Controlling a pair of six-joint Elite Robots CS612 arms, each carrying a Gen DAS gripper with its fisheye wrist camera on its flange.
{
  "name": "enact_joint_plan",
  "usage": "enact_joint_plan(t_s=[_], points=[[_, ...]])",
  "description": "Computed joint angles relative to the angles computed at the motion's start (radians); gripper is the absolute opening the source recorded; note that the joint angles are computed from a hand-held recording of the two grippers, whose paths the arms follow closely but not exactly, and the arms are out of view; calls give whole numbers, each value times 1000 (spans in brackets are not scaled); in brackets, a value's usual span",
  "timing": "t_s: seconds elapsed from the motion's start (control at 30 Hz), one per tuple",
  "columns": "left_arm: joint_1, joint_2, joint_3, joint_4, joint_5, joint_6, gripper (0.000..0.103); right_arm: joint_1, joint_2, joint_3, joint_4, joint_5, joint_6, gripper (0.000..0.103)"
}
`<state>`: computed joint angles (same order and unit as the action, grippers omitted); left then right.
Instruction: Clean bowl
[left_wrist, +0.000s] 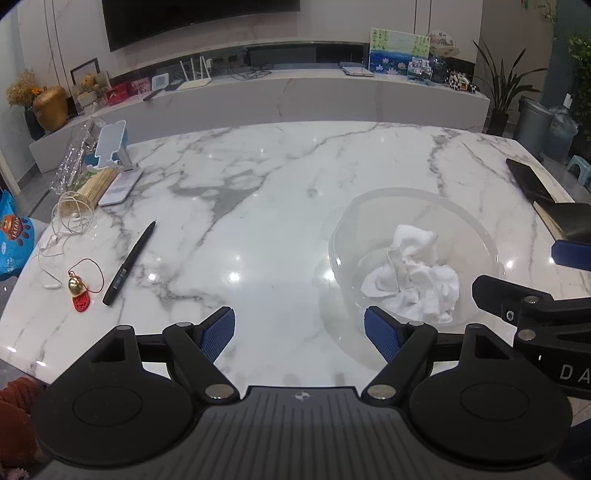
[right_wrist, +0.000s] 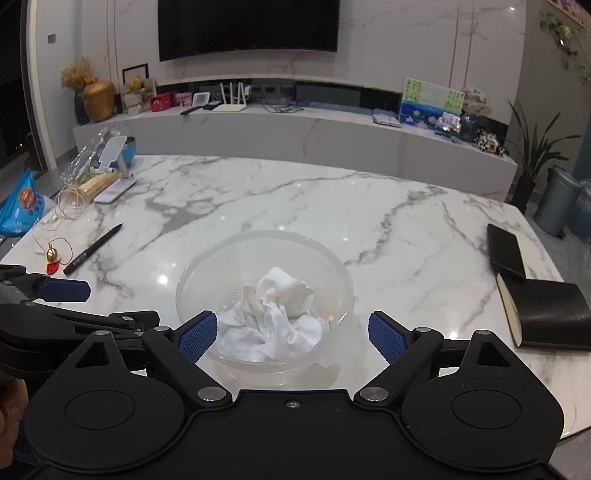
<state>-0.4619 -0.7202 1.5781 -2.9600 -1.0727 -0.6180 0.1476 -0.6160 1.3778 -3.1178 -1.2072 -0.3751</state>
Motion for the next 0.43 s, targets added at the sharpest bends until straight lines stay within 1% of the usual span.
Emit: enact_joint_plan(t_s=[0.13,0.27,0.43], points=[[-1,4,-7,8,-7,-1,77,0,3,-7,8,-12,13,88],[-5,6,-11,17,6,4,77,1,9,-15,13,-23,27,88],[-5,7,-7,4,10,10,77,2,11,-16,13,-25,30,88]])
